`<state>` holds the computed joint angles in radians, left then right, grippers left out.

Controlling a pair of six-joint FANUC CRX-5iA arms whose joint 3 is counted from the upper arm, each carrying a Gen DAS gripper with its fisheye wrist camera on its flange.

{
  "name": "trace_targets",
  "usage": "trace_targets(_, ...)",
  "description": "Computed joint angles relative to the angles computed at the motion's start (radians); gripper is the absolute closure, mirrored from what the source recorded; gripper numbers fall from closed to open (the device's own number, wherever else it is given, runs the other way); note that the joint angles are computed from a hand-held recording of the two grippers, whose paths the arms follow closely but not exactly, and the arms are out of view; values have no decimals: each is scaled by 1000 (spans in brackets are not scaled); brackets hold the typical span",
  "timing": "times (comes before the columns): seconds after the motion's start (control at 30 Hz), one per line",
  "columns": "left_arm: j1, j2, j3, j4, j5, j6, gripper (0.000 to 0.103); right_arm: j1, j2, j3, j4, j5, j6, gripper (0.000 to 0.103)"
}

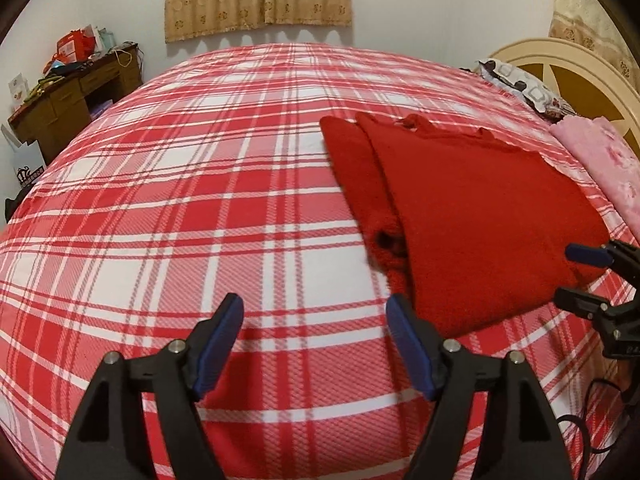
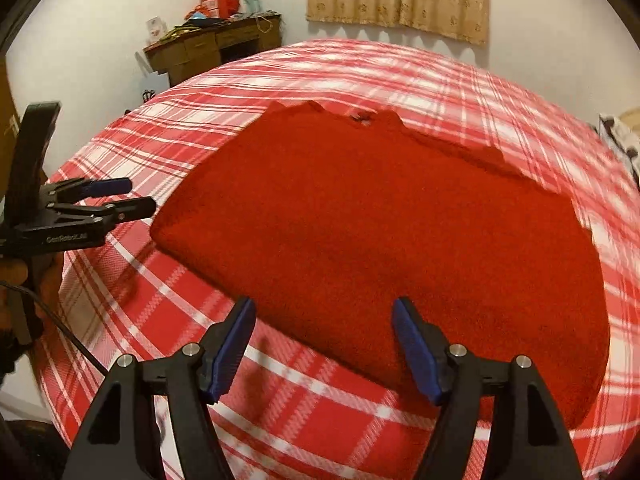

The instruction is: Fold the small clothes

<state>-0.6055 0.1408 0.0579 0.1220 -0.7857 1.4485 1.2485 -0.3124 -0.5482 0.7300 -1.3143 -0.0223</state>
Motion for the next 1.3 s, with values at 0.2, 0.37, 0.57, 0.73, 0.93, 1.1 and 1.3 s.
trace_targets(0.2,13,-4,6,8,8,-47,19,-13,81,53,10,11,87,31)
trace_targets(0.37,56,-13,-24,100,62,-129,10,-9,135,94,24,20,170,31)
trace_targets(0.57,118,17,-88,447,109,-380,6,-20,201,143,25,56,258,31)
trace_targets(0.73,117,91,-27,549,35,-430,6,-37,276,183,54,45,310,32)
trace_targets(0.93,80,185,72,585,-12,-420,6,-59,307,198,73,54,293,32)
trace_targets(1.1,56,266,181,556,-57,-384,6,-55,313,191,93,52,262,32)
trace_targets(1.3,46,323,252,539,-91,-356,6,-55,320,189,110,59,266,40)
